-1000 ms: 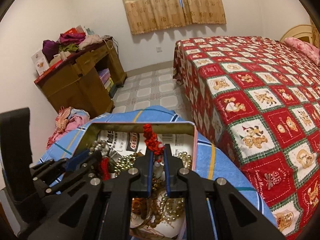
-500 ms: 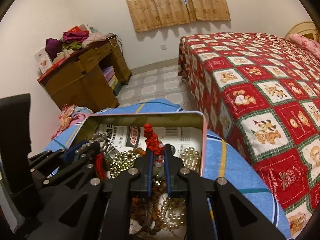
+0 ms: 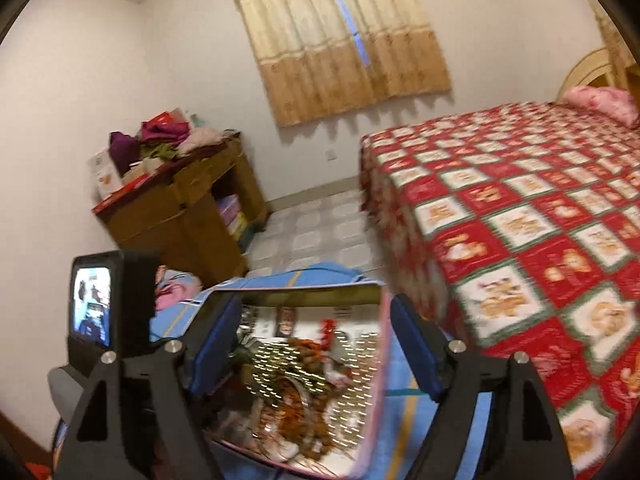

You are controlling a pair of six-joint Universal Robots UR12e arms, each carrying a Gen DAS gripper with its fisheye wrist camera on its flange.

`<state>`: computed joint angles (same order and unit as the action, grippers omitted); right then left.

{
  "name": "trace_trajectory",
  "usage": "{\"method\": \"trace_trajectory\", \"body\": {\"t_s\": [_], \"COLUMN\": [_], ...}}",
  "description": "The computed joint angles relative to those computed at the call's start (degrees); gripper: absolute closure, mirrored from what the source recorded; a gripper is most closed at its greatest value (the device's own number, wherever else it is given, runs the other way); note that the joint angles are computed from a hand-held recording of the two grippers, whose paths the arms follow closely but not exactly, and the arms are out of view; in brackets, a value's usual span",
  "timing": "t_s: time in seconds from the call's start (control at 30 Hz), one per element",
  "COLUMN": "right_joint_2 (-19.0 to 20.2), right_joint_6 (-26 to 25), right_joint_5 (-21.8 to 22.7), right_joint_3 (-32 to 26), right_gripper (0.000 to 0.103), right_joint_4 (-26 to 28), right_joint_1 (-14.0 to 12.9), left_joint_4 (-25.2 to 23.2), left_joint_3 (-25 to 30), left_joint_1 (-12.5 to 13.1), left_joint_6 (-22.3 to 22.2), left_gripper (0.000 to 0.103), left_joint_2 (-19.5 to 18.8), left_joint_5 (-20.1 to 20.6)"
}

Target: Organize jewelry

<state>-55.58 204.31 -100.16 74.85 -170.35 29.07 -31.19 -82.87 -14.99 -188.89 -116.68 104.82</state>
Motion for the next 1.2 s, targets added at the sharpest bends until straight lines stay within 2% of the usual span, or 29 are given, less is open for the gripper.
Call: {"method": "trace_trajectory", "body": {"t_s": [0.07,0.13,0.2,0.33,0.4,0.73,1.0,1.2], "right_joint_2": [-0.7,-1.6,-2.5,-4.7,-5.8,-11.2,-13.6,-15.1], "right_joint_6": [1.0,2.4,2.9,3.8,4.2,7.1,4.9,2.1], "right_joint_5": [-1.2,-2.5,-3.8,-6.0,-6.9,-3.0,-5.6,-10.6], "right_joint_3": [0.6,1.8,2.7,4.7,5.8,12.0,14.6,15.9], "right_gripper": [0.018,0.010,0.005,0.003,0.003,0.003,0.003,0.003], "right_joint_4": [1.6,2.3,3.7,7.7,9.5,14.5,14.1,10.3], "right_joint_1": [0.2,0.5,0.8,1.3,1.6,2.8,5.4,7.4], "left_joint_4": [1.2,2.7,3.7,1.9,1.6,2.4,3.8,6.4], "left_joint_3": [-1.0,-2.1,-3.5,-6.1,-7.8,-17.3,-22.9,-25.1], "left_joint_1": [-0.3,-1.2,-1.6,-1.9,-2.2,-4.1,-5.7,-7.0], "left_joint_6": [0.2,0.9,1.9,0.0,-0.9,-4.4,-7.4,-7.6], "left_gripper": [0.028,0.023,0.023,0.023,0.023,0.023,0.023,0.023], "left_joint_2": [0.9,1.9,3.1,5.8,7.2,14.8,19.9,22.0], "left_joint_5": [-0.4,2.6,2.9,2.1,2.9,8.7,11.7,14.3]}}
